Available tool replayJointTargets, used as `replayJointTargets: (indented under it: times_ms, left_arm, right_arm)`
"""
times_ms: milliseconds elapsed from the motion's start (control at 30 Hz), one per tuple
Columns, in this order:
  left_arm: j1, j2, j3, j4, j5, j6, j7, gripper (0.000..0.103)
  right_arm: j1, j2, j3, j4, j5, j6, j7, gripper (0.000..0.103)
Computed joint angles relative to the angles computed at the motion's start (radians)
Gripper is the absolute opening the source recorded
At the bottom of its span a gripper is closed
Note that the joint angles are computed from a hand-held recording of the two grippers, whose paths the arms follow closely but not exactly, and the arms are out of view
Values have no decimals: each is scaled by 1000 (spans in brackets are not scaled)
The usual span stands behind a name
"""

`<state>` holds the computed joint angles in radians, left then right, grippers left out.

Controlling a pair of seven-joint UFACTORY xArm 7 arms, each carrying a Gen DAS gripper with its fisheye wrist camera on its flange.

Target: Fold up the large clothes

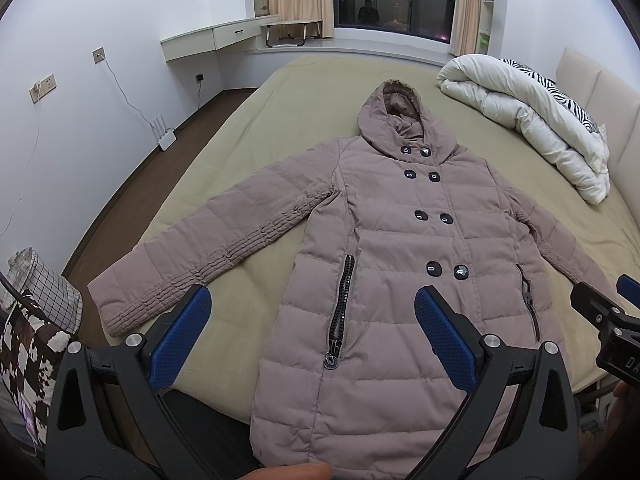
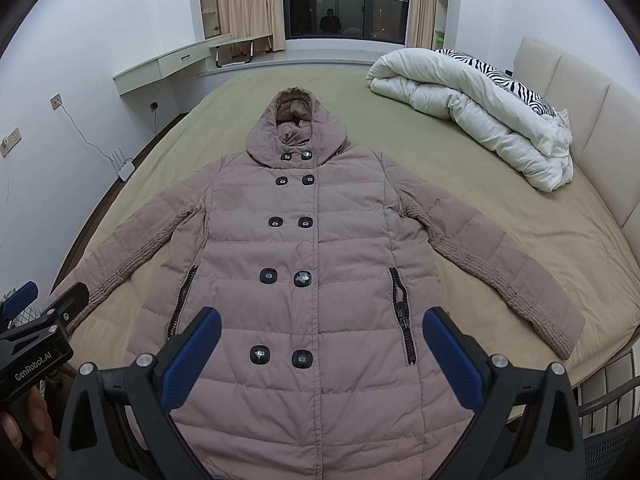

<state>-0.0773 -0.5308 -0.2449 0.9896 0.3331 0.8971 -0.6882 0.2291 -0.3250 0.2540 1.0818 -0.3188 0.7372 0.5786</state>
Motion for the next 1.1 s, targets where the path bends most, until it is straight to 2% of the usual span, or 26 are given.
replayJointTargets:
  times_ms: [567, 667, 800, 967, 1100]
  left_arm:
    - [-1, 1, 2, -4, -3, -2, -5, 103]
    - [-6, -7, 11, -20, -17, -11, -3, 103]
    - [1, -50, 14, -93, -17, -26, -15, 103]
    - [2, -106, 87, -195, -96, -95, 3, 103]
    - [-1, -162, 211, -328, -253, -229, 46, 103]
  right_arm:
    - [1, 11, -6, 17, 3, 6, -9, 103]
    - [2, 15, -9, 21, 8, 3, -13, 103]
    - [3, -9, -8, -40, 14, -39, 10, 103]
    - [13, -26, -35, -96, 76, -105, -6, 103]
    - [25, -35, -65, -113, 162, -164, -50, 103]
